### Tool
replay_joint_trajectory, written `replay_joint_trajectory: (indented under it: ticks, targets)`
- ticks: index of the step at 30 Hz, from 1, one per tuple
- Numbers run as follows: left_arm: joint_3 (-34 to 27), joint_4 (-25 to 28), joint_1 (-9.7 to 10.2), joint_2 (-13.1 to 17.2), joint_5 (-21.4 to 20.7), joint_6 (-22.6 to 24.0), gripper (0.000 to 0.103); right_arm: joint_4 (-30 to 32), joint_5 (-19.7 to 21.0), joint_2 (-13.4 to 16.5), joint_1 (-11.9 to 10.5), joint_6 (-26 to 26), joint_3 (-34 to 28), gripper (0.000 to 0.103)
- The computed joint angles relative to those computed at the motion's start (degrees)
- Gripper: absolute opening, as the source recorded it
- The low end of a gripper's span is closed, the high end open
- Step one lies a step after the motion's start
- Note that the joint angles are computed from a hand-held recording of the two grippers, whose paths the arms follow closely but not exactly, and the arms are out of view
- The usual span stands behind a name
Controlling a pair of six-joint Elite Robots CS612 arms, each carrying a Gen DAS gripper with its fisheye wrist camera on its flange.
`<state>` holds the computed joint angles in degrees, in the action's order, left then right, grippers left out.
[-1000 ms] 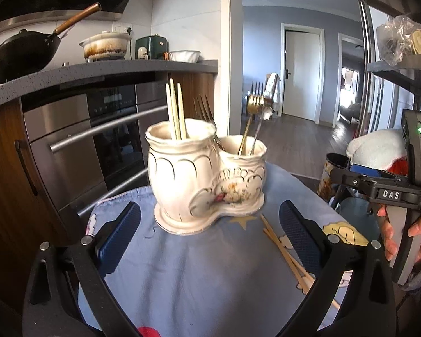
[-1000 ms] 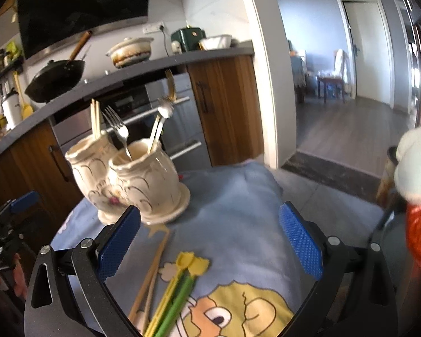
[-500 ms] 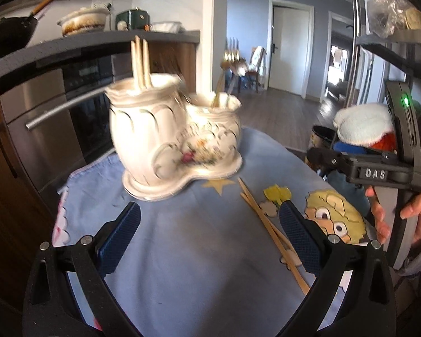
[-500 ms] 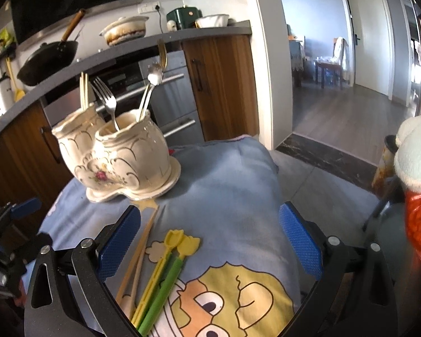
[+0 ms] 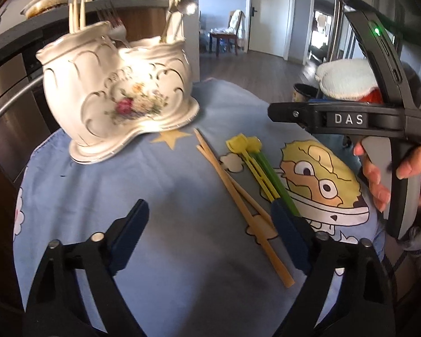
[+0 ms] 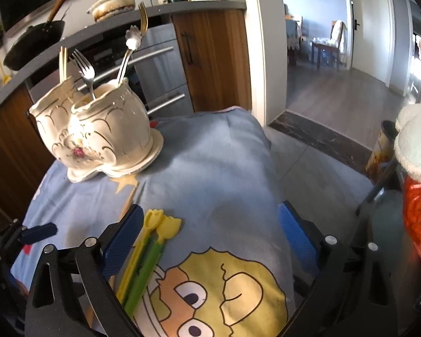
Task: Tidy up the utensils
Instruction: 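Withdraw both open tools from the holder back over the loose utensils, then grasp a wooden chopstick with the left tool while the right grasps a green-handled yellow spoon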
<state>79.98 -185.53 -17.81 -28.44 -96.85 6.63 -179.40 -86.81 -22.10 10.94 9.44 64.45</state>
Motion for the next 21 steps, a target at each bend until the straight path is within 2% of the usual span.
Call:
replay_joint_trajectory:
  ticks: [3,4,6,7,9,10,12,15,21]
  targets:
    - [-0.26,1.27,-0.17,0.05,-0.47,0.22,0.071,1.69,-0.07,-0.02,0.11,-1.39,-0.24,0.07]
    - [-0.33,1.76,-0.22,0.04,-0.91,0.42,0.069,2.94,1.52,-0.04,-0.01,-1.86,-0.41,0.063]
    - [-0.56,2.72,-0.41,0.12,-1.3,0.96,0.061,4.93,4.81,-0.1,-0.21,-3.01,-0.6,0.056]
    - [-0.66,3.02,-0.51,0.19,-1.51,1.1,0.056,6.37,6.34,-0.13,-0.21,-4.1,-0.78,0.049]
    - [-1.0,3.98,-0.53,0.33,-2.02,1.24,0.05,7.98,7.96,-0.17,-0.17,-5.52,-0.97,0.04]
    - [-1.14,4.49,-0.58,0.38,-1.82,1.2,0.044,8.93,8.29,-0.16,-0.05,-6.48,-1.18,0.036]
    - [-1.5,5.57,-0.57,0.53,-1.64,1.11,0.035,10.41,9.01,-0.22,0.05,-7.35,-1.4,0.032]
    - [-1.69,5.94,-0.55,0.68,-1.41,1.08,0.029,11.64,9.89,-0.33,0.27,-9.09,-1.48,0.032]
    - [-2.02,6.59,-0.53,0.7,-0.94,1.52,0.021,13.27,9.29,-0.31,0.63,-10.88,-1.81,0.03]
